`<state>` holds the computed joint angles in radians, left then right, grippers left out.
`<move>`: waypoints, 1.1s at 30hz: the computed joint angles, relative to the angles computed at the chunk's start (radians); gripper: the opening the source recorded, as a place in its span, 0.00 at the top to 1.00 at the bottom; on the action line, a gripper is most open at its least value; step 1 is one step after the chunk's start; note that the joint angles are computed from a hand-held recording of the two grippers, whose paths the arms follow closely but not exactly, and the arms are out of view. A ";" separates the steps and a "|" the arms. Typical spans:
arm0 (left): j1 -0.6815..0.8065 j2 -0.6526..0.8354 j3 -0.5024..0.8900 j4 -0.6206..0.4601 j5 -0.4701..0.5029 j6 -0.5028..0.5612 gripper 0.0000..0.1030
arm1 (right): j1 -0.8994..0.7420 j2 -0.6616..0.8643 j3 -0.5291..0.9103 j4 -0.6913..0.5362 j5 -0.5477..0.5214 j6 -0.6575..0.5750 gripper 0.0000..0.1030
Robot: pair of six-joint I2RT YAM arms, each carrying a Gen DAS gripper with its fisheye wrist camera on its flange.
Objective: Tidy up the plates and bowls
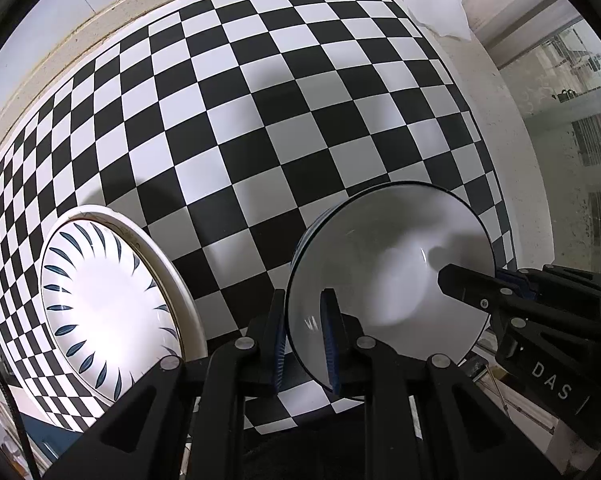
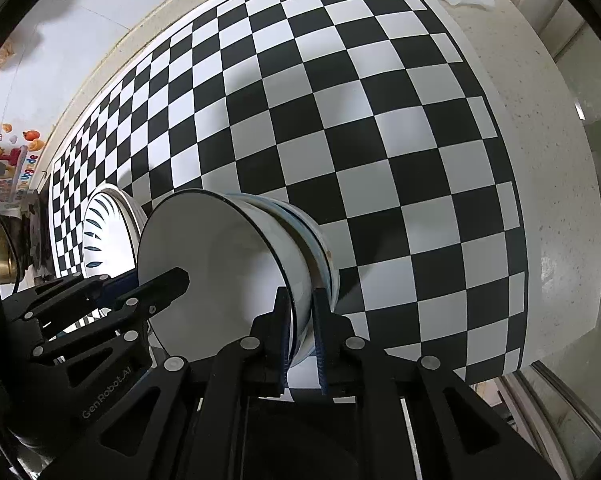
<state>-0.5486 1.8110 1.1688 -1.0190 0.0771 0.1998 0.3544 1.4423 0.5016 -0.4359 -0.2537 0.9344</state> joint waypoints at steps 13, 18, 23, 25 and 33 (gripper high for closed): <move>0.051 -0.191 -0.043 -0.038 0.002 0.016 0.85 | 0.031 -0.160 -0.022 -0.091 0.032 0.045 0.80; 0.086 -0.366 -0.076 -0.061 -0.011 0.061 0.85 | 0.188 -0.306 0.036 -0.262 0.153 0.150 0.77; 0.167 -0.570 -0.091 -0.113 0.007 0.133 0.81 | 0.463 -0.395 0.162 -0.474 0.343 0.371 0.65; 0.215 -0.617 -0.076 -0.155 0.037 0.164 0.79 | 0.591 -0.398 0.218 -0.549 0.418 0.492 0.61; 0.401 -0.783 -0.017 -0.292 0.145 0.329 0.78 | 0.979 -0.278 0.487 -0.851 0.614 0.881 0.43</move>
